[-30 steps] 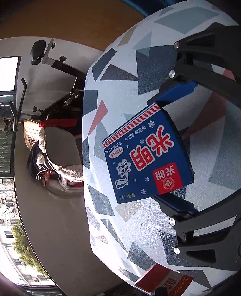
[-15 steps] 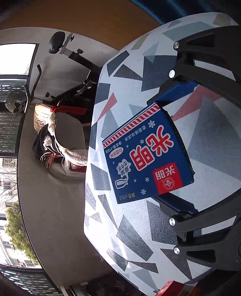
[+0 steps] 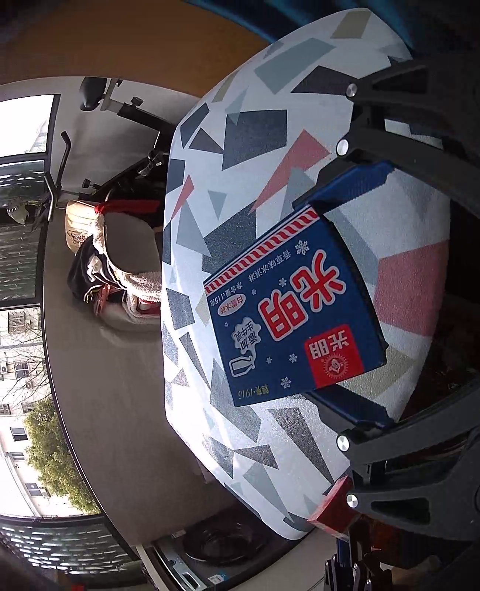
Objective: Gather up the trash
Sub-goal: 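Carry the red box over the bin and open the left tool, then carry the blue milk box over the bin and open the right tool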
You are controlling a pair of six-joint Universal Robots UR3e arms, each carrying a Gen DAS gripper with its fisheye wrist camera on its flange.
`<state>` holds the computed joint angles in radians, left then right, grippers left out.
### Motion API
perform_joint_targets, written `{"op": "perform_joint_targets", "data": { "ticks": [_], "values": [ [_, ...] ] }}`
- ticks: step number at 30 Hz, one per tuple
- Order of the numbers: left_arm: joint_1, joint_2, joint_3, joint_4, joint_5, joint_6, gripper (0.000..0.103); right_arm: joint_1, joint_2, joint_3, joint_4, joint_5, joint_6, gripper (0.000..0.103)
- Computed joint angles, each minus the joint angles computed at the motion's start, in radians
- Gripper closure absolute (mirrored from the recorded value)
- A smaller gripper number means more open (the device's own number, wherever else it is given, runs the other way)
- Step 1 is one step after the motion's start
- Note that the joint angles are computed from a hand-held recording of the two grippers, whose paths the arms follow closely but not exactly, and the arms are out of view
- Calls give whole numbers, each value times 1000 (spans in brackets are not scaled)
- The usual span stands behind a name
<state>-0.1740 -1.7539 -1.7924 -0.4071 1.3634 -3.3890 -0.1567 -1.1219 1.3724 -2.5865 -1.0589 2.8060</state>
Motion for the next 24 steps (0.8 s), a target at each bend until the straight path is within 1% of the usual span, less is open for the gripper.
{"op": "perform_joint_targets", "data": {
  "ticks": [3,7,12,22,23,24],
  "values": [
    [-9,6,-24,0,-9,-1,80,-9,-68,98,-12,14,-28,16],
    [-23,5,-41,0,-3,-4,80,-21,-122,174,-16,35,-39,16],
    [-34,4,-67,18,-3,-20,79,-23,-157,230,-6,51,-51,16],
    [-46,-12,-49,-7,-15,-17,79,0,-177,301,2,40,-72,16],
    [-48,-13,-48,-8,-13,-19,77,2,-178,304,3,38,-74,16],
    [-48,-13,-49,-5,-13,-19,69,3,-178,308,5,38,-77,16]
  ]
}}
